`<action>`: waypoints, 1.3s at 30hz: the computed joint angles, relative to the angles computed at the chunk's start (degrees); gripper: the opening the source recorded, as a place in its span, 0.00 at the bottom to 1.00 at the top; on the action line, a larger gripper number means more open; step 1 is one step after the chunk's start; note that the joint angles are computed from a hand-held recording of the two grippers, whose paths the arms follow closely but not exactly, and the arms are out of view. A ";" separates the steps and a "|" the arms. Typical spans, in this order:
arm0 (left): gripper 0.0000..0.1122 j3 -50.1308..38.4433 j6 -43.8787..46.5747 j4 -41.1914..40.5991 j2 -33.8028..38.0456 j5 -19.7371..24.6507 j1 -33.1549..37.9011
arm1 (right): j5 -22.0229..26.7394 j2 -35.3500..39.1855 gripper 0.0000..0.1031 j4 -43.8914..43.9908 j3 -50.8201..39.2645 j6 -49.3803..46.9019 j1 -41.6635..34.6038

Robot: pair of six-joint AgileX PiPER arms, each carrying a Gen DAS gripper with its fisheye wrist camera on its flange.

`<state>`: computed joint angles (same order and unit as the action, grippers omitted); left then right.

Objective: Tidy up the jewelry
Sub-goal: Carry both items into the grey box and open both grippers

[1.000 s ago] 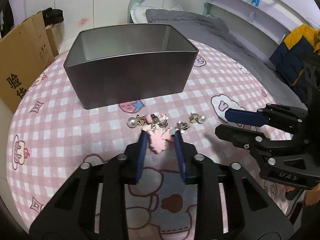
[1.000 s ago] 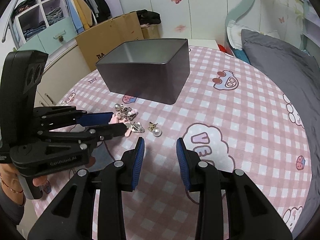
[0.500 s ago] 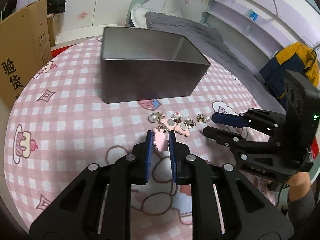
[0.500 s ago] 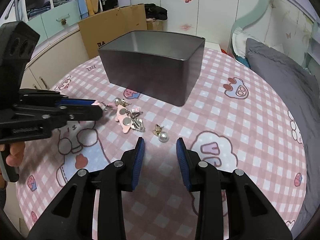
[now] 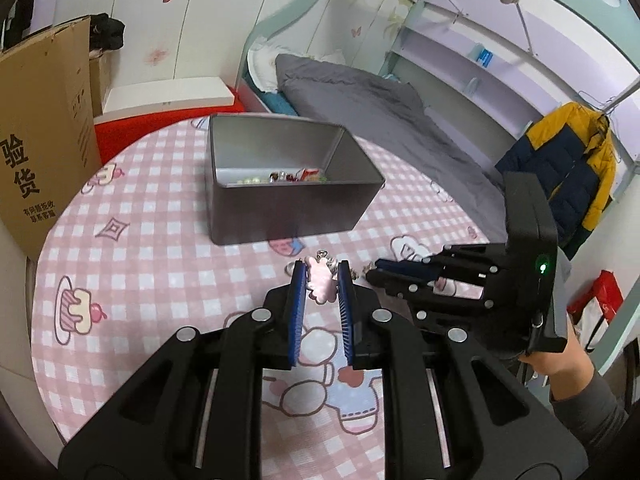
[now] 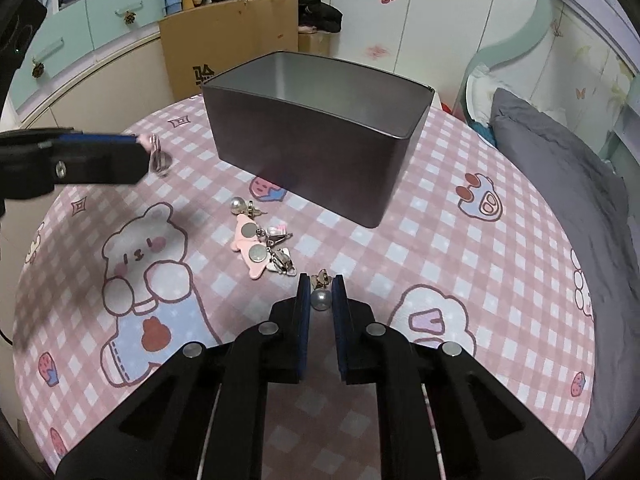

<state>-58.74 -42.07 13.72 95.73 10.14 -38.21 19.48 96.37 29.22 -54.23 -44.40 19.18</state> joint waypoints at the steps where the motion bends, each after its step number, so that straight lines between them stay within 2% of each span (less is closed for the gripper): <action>1: 0.14 0.06 2.86 -2.53 -0.18 -0.32 0.42 | 0.46 -0.31 0.09 0.92 -0.02 -0.81 -0.31; 3: 0.14 -0.60 8.41 -7.74 -0.58 -0.21 0.93 | 4.05 -1.80 0.09 5.82 -0.97 -4.51 -2.33; 6: 0.14 -2.26 17.45 -16.38 -0.93 0.30 2.05 | 5.50 -3.29 0.09 6.53 -1.73 -4.78 -3.10; 12: 0.14 -9.41 12.46 -10.10 0.58 4.14 2.43 | 5.86 -5.78 0.09 2.82 -5.89 0.96 -1.83; 17: 0.14 -16.20 20.12 -17.98 4.30 7.61 4.84 | 9.46 -2.56 0.09 7.94 -12.29 0.23 -2.91; 22: 0.14 -22.15 21.17 -20.02 9.52 11.61 6.60 | 13.54 2.98 0.09 10.18 -18.87 2.81 -4.21; 26: 0.14 -24.61 22.61 -21.68 12.40 13.08 7.32 | 15.89 6.37 0.09 10.31 -22.59 5.31 -4.48; 32: 0.14 -27.37 21.99 -21.19 15.90 14.85 7.43 | 16.13 7.79 0.09 9.52 -23.36 6.34 -3.92; 39: 0.15 -28.42 19.77 -19.55 16.81 16.28 7.37 | 16.58 8.60 0.10 10.15 -23.38 5.94 -4.15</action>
